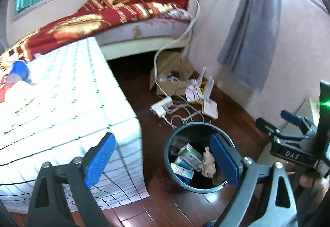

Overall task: Collect trash
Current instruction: 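Move both grippers back to the table toward the white plastic bag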

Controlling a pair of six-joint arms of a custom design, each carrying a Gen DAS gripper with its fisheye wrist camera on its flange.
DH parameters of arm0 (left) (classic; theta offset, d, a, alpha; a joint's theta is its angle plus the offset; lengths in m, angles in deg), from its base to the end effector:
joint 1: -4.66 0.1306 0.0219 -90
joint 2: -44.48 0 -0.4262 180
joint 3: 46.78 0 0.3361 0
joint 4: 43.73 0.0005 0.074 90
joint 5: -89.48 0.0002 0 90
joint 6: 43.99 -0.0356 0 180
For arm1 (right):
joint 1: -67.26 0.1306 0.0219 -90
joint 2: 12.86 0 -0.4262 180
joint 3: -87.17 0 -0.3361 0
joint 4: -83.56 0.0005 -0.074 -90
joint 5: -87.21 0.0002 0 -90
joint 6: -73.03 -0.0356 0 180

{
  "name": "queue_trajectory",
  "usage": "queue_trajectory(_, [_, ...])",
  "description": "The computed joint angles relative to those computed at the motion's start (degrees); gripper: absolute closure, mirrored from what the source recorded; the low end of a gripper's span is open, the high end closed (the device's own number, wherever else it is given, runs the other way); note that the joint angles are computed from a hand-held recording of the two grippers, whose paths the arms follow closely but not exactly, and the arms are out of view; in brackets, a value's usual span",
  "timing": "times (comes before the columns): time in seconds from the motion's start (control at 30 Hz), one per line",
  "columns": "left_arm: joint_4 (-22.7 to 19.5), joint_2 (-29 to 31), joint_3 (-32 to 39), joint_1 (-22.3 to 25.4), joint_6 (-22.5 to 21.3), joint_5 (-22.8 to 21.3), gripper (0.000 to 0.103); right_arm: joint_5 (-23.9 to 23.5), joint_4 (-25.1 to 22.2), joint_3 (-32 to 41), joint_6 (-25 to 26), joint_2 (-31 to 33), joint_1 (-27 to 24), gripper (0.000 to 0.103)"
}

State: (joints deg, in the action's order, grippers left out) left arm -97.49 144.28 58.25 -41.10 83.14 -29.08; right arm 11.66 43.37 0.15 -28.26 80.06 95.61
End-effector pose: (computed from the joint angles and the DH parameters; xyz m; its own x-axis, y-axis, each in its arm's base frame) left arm 0.3598 -0.3458 0.5022 -0.6633 -0.0788 -0.7442 0.0100 0.9934 -0.1141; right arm 0.4115 0.2114 0.4865 -0.6134 -0.1156 -0.7813 -0.1752 0.9845 -0.0080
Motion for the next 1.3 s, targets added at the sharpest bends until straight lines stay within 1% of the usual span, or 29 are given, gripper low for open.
queue_trajectory(0.03, [0.5,-1.0,-0.8,0.2,0.3,-0.5,0.009,0.2,0.8,0.1,0.0,0.0,0.6,0.0])
queue_trajectory(0.17, [0.5,-5.4,-4.3,1.1,1.9,-5.1,0.009,-0.8,4.4,1.7,-0.2,0.9,3.5,0.0])
queue_trajectory(0.23, [0.3,-7.7,-6.3,1.7,2.9,-7.6,0.009,-1.5,5.0,3.2,0.1,1.9,5.0,0.0])
queue_trajectory(0.3, [-0.7,-9.7,-8.1,2.4,4.1,-10.3,0.009,-1.2,4.5,5.0,1.0,2.8,6.5,0.0])
queue_trajectory(0.37, [-1.9,-12.2,-10.5,3.8,5.4,-12.0,0.009,-1.0,3.2,7.7,1.7,4.4,8.2,0.0])
queue_trajectory(0.47, [-3.3,-15.5,-14.0,6.4,7.6,-13.9,0.009,-1.0,2.6,10.6,1.9,6.1,10.3,0.0])
queue_trajectory(0.57, [-5.2,-17.8,-16.3,9.4,9.7,-15.3,0.009,-1.9,0.0,16.0,1.7,9.6,12.5,0.0])
queue_trajectory(0.63, [-5.9,-19.5,-18.1,12.0,10.5,-15.6,0.009,-3.5,-1.7,20.0,1.5,12.1,13.7,0.0])
queue_trajectory(0.73, [-5.1,-20.8,-20.1,16.6,9.4,-14.0,0.009,-4.5,-5.0,27.2,2.6,16.9,16.2,0.0])
queue_trajectory(0.8, [-3.2,-20.7,-21.1,19.7,7.1,-11.7,0.009,-4.9,-6.2,30.5,3.0,19.3,17.5,0.0])
queue_trajectory(0.87, [-2.5,-20.8,-21.5,21.4,5.5,-10.2,0.009,-5.4,-7.4,33.7,3.2,21.5,18.5,0.0])
queue_trajectory(0.9, [-1.3,-20.7,-21.8,22.1,4.6,-9.3,0.009,-5.7,-8.3,35.9,3.1,23.1,18.9,0.0])
queue_trajectory(1.03, [0.5,-19.3,-21.3,24.0,2.4,-6.9,0.009,-6.8,-12.7,44.1,1.8,28.8,19.7,0.0])
queue_trajectory(1.07, [1.4,-18.8,-21.2,24.7,1.8,-5.8,0.009,-7.0,-13.8,46.0,1.6,30.0,19.8,0.0])
queue_trajectory(1.17, [1.6,-18.2,-21.0,25.0,1.5,-4.7,0.009,-7.3,-17.1,51.8,1.3,33.6,19.9,0.0])
queue_trajectory(1.23, [1.6,-17.6,-20.9,25.7,1.7,-3.4,0.01,-7.8,-18.5,54.4,1.4,35.2,19.9,0.0])
queue_trajectory(1.3, [1.5,-17.2,-20.8,26.6,2.0,-1.9,0.015,-8.2,-20.2,57.4,1.4,36.8,19.8,0.0])
